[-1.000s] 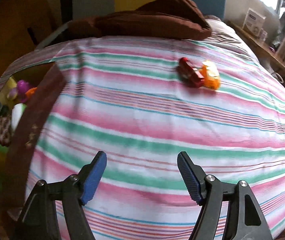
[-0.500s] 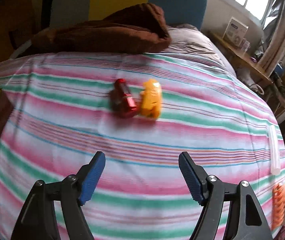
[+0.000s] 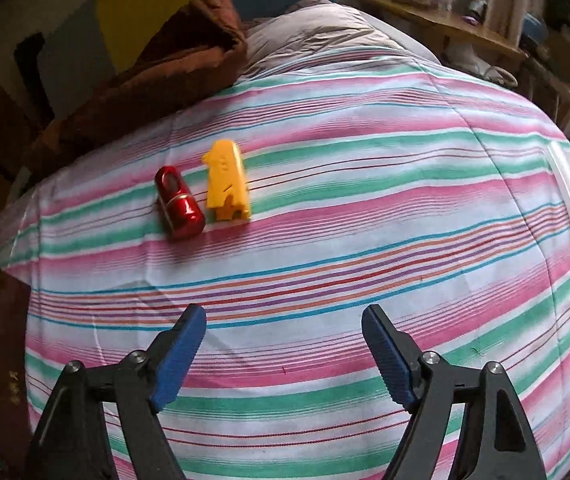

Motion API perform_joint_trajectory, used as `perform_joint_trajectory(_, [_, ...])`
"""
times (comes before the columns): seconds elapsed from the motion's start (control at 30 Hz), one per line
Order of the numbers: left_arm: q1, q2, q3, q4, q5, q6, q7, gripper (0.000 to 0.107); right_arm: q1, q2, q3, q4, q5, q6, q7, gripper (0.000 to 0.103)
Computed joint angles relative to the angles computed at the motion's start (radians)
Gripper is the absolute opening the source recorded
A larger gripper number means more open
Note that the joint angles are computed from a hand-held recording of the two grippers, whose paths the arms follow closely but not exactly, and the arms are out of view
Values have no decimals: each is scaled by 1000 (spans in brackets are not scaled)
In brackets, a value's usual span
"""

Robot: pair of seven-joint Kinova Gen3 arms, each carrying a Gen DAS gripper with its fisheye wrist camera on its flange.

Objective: Organize rigid objects
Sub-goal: 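Move both tools back over the bedspread toward the red cylinder and yellow piece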

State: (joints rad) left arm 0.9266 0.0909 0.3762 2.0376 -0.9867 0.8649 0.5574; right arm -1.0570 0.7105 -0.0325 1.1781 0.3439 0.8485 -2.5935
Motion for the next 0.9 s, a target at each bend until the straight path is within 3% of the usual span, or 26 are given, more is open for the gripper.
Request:
perform_joint_trajectory(0.13, [-76,91,-70,-96,39,-48,-121,69,6,-23,11,36,3,-27,-34,81])
perform_joint_trajectory(0.37, [-181,230,-187,-222,206,-174,-303,69,49,-50,2,85,-25,-86,-87,81])
perform_joint_trajectory(0.67, [-197,367,-293,-349,327,-211,-440,67,94,-72,-20,134,-84,-165,-103,81])
perform_joint_trajectory(0.77, [-187,399,-314,-360,337,-224,-470,61,103,-78,-23,149,-100,-184,-103,81])
perform_joint_trajectory(0.83, [-111,416,-379,-368,307,-191,-466,43,106,-79,-23,152,-109,-187,-104,81])
perform_joint_trajectory(0.9, [-52,439,-416,-384,272,-143,-485,34,110,-80,-25,157,-118,-192,-103,81])
